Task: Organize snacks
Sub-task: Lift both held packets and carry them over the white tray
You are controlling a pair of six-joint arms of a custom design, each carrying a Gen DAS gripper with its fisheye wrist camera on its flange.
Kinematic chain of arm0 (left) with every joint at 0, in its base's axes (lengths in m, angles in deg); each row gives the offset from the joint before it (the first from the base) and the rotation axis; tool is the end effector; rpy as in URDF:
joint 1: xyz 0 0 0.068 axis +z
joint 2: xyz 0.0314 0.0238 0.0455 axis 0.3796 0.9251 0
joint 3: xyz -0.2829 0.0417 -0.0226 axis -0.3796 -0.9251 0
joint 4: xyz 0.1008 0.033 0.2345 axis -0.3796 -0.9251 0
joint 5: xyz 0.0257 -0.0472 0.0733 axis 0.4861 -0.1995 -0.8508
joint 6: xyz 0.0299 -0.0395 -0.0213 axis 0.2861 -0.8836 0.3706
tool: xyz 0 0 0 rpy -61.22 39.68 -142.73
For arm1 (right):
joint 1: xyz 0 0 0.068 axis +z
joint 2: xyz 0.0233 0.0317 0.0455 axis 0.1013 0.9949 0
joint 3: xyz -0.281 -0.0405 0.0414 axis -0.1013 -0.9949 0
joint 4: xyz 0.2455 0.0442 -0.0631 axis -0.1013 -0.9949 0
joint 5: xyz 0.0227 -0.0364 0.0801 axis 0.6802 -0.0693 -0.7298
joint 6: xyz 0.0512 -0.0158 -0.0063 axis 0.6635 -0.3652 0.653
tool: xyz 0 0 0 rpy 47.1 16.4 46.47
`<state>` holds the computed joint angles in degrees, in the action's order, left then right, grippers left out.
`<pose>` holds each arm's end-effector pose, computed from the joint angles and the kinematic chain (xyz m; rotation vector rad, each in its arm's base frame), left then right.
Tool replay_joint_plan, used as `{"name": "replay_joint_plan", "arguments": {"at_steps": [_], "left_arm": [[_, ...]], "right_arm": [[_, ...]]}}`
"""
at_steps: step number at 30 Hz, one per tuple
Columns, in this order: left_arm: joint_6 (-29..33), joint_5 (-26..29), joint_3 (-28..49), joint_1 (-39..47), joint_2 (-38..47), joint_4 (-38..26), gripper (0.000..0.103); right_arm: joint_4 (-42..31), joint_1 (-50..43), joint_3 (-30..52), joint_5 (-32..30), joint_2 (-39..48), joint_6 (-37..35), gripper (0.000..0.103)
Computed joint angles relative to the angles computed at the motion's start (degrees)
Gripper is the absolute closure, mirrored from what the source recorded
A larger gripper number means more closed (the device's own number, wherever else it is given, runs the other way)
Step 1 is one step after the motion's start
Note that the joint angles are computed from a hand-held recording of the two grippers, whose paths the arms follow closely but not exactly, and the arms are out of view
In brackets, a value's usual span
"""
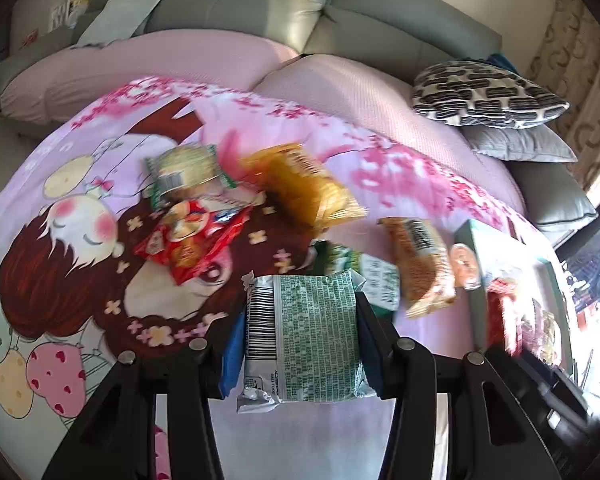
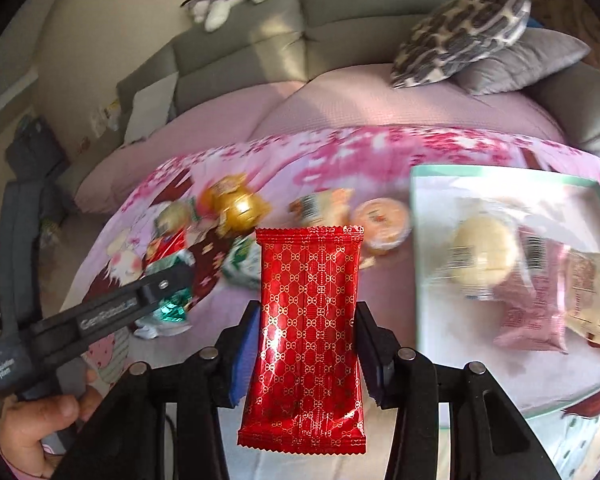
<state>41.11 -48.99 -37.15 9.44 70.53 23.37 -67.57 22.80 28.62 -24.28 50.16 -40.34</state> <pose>0.1677 -0.0358 0.1325 -0.3812 2.4710 -0.2245 0.1432 0.0484 0.1262 -0.1586 2.3953 0.3882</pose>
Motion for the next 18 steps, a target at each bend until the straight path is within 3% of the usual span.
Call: {"name": "replay_joint_plan", "arguments": {"at_steps": [4,9,13,18], "left_arm": [[-1.9,-1.8,1.7,-5.6,0.4,0.4,0.052],[-4.0,-4.9,5.5,-15.7,3.0,1.5,0.052],[-4.5,-6.7,9.6,-23.8,7.7,3.2,0.052],[-3.9,-8.4,15.7,-31.5,15.1,5.1,0.052]], "right_arm": [[-5.9,-15.9,0.6,-5.5,-6.7,-4.8,0.055],[-9.0,-36.6,2.4,-12.5,-7.8,-11.1,0.055],[-8.1,-51.8,3.9,-18.3,-4.7,-16.1,0.055],[-3.6,-60.3,5.8,-21.8,2.4,-18.5,0.055]]}}
